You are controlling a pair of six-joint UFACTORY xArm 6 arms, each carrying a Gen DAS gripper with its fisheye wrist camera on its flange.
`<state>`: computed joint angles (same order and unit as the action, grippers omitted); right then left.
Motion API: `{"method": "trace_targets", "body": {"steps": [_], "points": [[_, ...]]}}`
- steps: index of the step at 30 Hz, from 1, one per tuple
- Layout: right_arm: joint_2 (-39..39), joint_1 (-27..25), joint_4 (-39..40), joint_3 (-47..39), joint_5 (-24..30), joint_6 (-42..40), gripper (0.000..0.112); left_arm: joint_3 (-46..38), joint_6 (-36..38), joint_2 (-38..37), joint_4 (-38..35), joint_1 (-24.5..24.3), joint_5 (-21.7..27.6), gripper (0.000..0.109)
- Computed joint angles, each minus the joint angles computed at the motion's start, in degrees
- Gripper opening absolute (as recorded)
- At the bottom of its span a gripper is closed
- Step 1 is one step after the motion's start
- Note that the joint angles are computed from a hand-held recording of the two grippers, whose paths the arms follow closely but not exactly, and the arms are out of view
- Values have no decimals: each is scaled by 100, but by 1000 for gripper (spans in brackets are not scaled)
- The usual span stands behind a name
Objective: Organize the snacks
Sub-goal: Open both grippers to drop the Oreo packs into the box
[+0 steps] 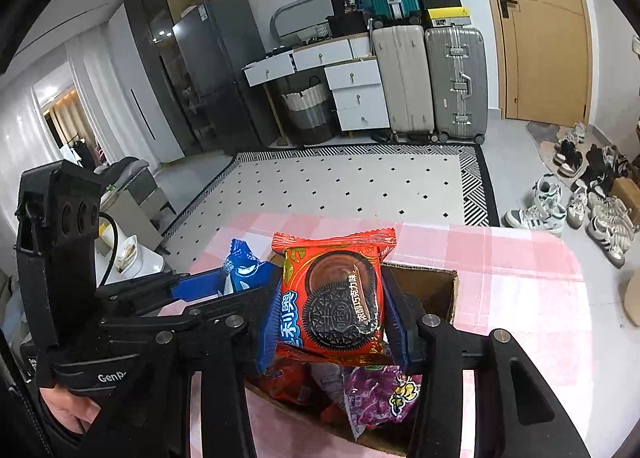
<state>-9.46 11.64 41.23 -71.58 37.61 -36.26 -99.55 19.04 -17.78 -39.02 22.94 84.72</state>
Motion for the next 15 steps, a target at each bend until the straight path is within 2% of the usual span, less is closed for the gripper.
{"method": "trace_targets", "body": {"steps": [8, 11, 13, 15], "points": [[317, 46, 38, -31, -135, -64, 46, 374, -24, 36, 185, -207, -399, 46], [455, 90, -217, -37, -382, 182, 52, 393, -248, 168, 276, -246, -363, 56], [512, 21, -68, -75, -253, 124, 58, 396, -276, 220, 261, -241, -361, 63], [447, 21, -17, 30, -392, 8, 68, 442, -234, 197, 243, -214, -426, 71]]}}
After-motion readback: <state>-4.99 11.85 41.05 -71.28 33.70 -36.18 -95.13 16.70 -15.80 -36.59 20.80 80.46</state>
